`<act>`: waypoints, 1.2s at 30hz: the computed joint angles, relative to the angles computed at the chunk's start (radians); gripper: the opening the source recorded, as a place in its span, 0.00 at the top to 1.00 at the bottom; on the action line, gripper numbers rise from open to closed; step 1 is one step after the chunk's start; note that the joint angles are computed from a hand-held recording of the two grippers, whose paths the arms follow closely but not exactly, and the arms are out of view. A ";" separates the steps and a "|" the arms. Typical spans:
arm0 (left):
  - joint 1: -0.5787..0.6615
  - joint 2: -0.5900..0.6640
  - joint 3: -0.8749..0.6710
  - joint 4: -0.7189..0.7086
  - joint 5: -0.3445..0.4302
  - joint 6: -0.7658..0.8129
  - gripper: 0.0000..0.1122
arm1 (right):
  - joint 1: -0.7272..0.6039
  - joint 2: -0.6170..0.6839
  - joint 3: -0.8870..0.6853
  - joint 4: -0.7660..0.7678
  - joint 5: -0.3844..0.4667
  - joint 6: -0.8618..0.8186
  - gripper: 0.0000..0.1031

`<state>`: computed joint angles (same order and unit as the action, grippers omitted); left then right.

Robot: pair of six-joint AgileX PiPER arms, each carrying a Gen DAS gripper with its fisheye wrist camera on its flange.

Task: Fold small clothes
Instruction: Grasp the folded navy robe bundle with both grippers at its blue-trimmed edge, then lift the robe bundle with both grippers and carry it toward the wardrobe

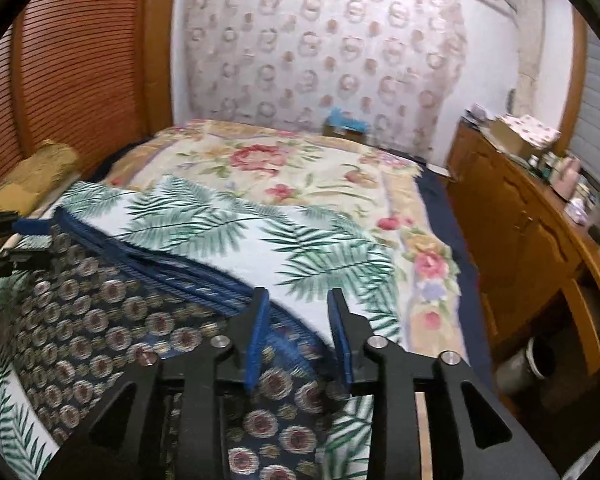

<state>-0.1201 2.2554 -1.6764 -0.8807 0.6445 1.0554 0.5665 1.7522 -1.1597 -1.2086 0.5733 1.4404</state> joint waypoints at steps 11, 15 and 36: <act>-0.012 0.138 -0.226 0.128 0.141 -0.156 0.33 | 0.015 -0.148 0.203 0.069 -0.129 0.070 0.45; -0.003 0.181 -0.287 0.100 0.211 -0.163 0.47 | 0.015 -0.123 0.213 0.120 -0.091 0.047 0.44; -0.031 0.186 -0.289 0.113 0.201 -0.158 0.85 | -0.134 -0.006 0.103 0.390 -0.243 -0.324 0.49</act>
